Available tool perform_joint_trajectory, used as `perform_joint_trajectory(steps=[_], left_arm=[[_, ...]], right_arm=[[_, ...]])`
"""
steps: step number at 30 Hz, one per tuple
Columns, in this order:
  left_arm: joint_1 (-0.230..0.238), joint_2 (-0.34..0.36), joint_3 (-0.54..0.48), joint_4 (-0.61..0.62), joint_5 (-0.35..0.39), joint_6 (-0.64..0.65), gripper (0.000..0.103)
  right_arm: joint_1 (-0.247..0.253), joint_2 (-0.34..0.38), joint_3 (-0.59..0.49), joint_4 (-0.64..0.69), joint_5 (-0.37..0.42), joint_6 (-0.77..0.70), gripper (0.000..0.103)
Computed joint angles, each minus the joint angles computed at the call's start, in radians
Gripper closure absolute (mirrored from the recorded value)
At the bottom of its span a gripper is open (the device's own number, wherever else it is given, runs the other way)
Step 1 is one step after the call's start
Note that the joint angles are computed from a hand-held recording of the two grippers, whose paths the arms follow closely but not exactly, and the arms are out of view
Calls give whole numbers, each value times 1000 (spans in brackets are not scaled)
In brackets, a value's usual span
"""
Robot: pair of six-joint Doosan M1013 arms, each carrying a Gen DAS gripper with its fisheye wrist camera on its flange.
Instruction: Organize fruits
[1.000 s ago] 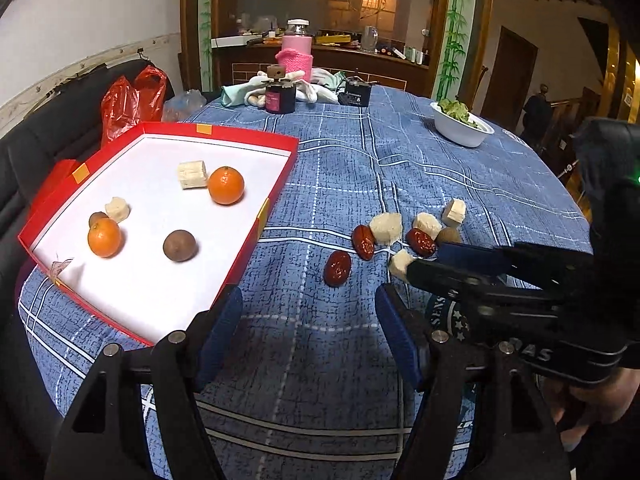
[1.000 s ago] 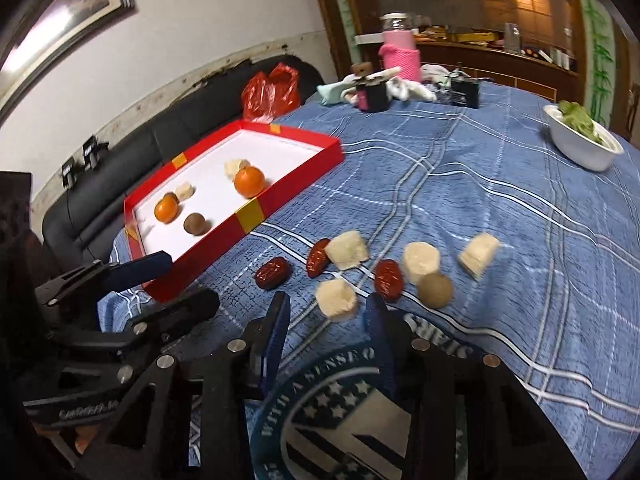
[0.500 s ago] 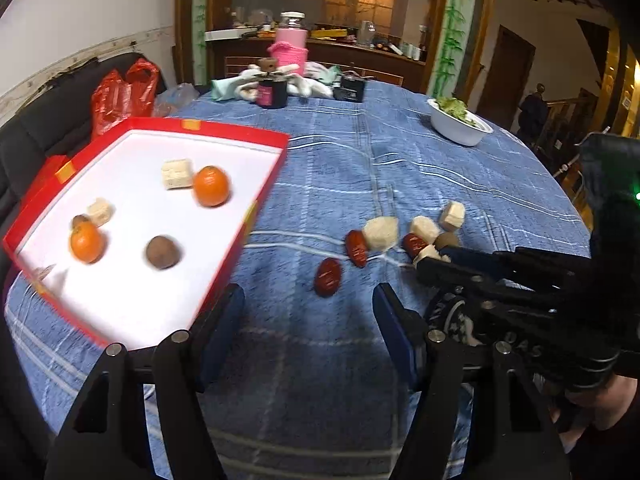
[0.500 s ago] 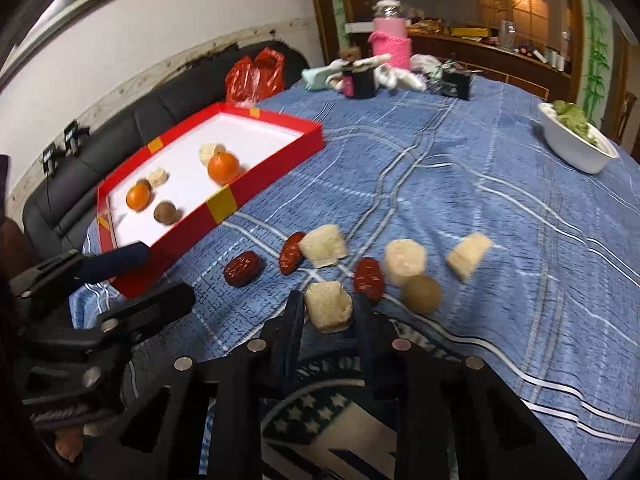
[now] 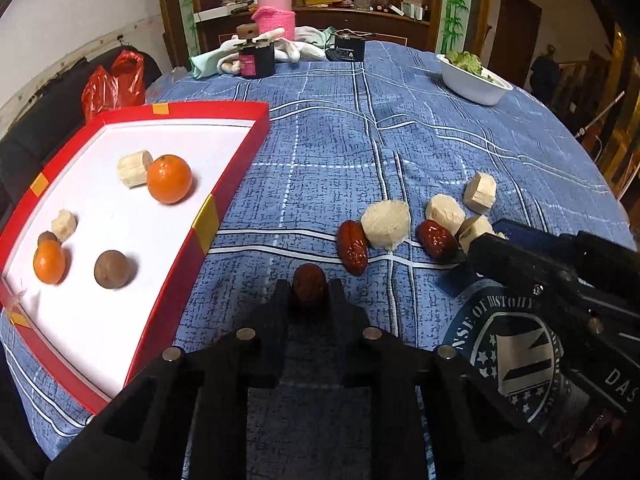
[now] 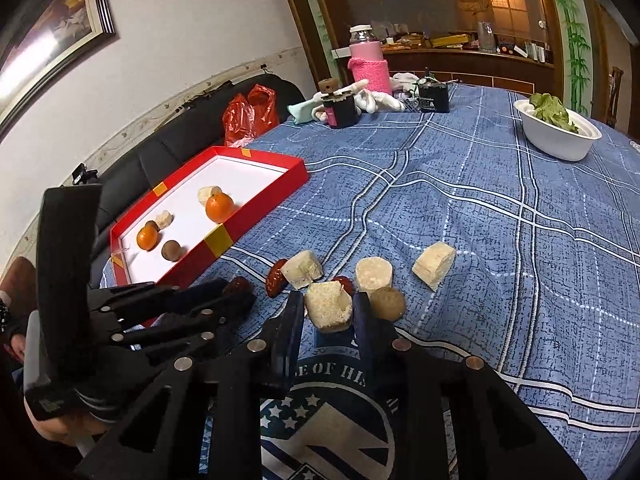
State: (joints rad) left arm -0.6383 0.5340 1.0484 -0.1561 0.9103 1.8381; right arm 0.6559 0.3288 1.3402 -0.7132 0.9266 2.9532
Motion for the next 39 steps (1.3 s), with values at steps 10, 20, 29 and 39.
perform_joint_trajectory(steps=[10,20,29,39], left_arm=[[-5,-31,34,-75,-38,33,87],[-31,-11,2,-56,-61,-12,87],[-32,4,-20,-47,-20,-47,88],[-30,3,-17,-20,-23,-101,88]], right_arm=[[5,2,-3,-31,23,27,78],[28,-29,27,-133,158,197,77],[35,-29,48,-155,222,261,77],[38,-31,52,-161,237,284,77]])
